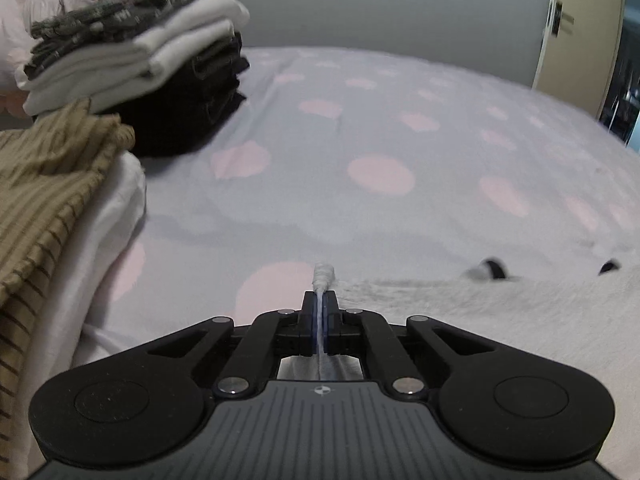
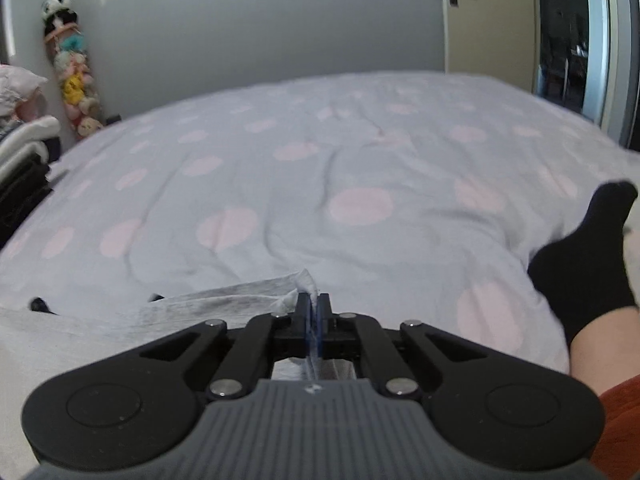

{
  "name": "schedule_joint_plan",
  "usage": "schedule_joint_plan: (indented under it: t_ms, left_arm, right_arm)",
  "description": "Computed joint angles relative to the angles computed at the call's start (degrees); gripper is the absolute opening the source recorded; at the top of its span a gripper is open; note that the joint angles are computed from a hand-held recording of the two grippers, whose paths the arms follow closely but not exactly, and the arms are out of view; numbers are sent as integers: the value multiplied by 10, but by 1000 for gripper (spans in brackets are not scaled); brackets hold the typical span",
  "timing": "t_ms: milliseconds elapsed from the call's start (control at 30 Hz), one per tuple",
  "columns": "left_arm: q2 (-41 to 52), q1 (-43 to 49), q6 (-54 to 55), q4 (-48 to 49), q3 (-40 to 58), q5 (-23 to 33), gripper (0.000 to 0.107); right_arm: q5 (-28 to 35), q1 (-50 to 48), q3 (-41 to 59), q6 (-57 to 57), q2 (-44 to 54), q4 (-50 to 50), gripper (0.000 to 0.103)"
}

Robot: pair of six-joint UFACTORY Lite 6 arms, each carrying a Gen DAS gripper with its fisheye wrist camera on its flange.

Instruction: Fold clothes

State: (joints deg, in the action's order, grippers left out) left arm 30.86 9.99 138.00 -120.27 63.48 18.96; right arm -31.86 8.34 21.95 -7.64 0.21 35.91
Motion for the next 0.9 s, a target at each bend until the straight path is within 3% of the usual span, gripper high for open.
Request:
schedule_joint_plan:
  t_ms: [133, 267, 433, 533, 633, 767, 900]
  left_arm:
    - [24, -17, 46, -50, 14, -19, 3]
    - [-9, -8, 50, -56, -13, -17, 14]
    - [-125, 40, -9, 12, -121, 16, 15]
    - [-215, 92, -97, 114, -202, 55, 15]
    - [-299, 146, -164, 202, -282, 86, 15]
    - [-362, 200, -181, 260, -361, 103, 17]
    - [-386, 218, -92, 213, -423, 86, 17]
  right_arm:
    - [-5, -14, 50, 18, 91, -19, 3]
    - [-10, -7, 67, -72, 108, 114, 9]
    - [61, -52, -14, -8, -40, 74, 9]
    - [95, -2, -62, -158, -160, 231, 11]
    - [88, 79, -129, -282, -286, 411, 17]
    - [-31, 281, -208, -354, -402, 651, 22]
    - [-150, 446, -220, -373, -452, 823, 22]
